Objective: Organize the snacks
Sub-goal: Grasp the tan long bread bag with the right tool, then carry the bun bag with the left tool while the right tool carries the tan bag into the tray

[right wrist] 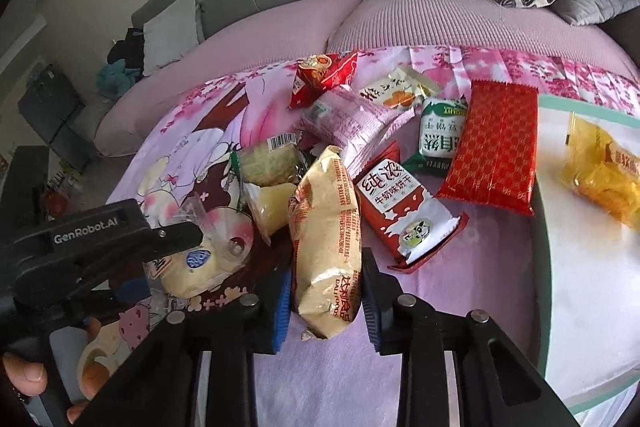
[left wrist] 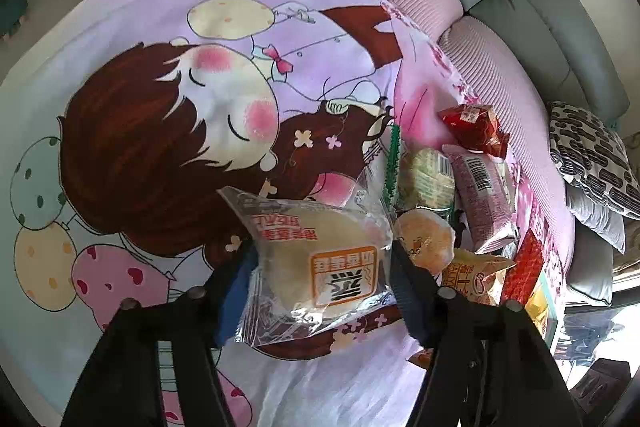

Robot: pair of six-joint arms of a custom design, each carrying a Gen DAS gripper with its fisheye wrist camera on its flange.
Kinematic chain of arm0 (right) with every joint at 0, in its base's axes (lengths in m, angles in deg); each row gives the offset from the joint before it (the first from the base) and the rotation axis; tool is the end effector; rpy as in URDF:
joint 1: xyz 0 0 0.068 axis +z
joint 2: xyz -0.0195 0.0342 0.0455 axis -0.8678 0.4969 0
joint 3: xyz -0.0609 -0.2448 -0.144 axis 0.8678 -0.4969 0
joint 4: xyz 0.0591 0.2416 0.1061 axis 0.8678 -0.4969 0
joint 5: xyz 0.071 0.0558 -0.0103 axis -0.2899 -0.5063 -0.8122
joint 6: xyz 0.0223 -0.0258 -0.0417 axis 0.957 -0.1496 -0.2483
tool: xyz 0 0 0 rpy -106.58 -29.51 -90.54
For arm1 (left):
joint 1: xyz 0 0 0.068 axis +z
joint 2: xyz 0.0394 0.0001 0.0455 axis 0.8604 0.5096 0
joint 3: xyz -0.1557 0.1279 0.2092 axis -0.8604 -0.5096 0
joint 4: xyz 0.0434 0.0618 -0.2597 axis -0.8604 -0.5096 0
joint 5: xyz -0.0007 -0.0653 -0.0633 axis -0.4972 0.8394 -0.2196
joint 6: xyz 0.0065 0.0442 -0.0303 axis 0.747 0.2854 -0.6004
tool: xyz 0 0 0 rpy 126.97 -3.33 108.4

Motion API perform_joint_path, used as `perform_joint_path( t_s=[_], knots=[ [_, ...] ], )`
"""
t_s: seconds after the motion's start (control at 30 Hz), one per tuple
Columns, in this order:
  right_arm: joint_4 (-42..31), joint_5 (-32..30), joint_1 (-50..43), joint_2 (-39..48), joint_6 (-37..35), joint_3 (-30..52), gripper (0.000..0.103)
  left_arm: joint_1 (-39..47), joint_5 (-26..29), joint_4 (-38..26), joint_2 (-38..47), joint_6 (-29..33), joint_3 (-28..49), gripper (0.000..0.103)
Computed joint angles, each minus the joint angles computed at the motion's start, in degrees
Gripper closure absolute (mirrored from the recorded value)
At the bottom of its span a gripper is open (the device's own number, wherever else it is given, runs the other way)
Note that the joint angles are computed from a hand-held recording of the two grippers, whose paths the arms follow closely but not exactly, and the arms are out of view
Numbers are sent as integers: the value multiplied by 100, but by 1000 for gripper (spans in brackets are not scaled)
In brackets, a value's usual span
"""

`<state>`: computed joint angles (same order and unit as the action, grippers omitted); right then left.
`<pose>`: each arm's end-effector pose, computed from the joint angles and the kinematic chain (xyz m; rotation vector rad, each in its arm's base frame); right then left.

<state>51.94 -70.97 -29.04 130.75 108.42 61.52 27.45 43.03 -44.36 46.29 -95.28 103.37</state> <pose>0.2711 0.1684 0.1182 -0.2756 2.5471 0.5002 0.2478 -0.1476 0.1291 -1.0516 2.5205 -0.3674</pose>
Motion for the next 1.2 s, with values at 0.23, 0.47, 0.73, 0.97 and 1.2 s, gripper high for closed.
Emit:
perform_joint_path(
  t_s=[0.23, 0.47, 0.73, 0.97, 1.2],
  knots=[
    [110, -74, -90, -519, -54, -238, 72, -207, -462, -244, -303, -17, 28, 41],
    [110, -255, -287, -977, -25, -430, 72, -460, -1066, -657, -605, -88, 165, 41],
    [57, -320, -521, -1215, 10, -545, 72, -830, -1603, -770, -571, 107, 453, 41],
    [-169, -248, -1291, -1725, -113, -702, 72, -1255, -1674, -391, -73, 788, 1046, 41],
    [-318, -417, -2463, -2084, -282, -803, 72, -1612, -1566, -137, 571, 1418, 1828, 41]
  ],
)
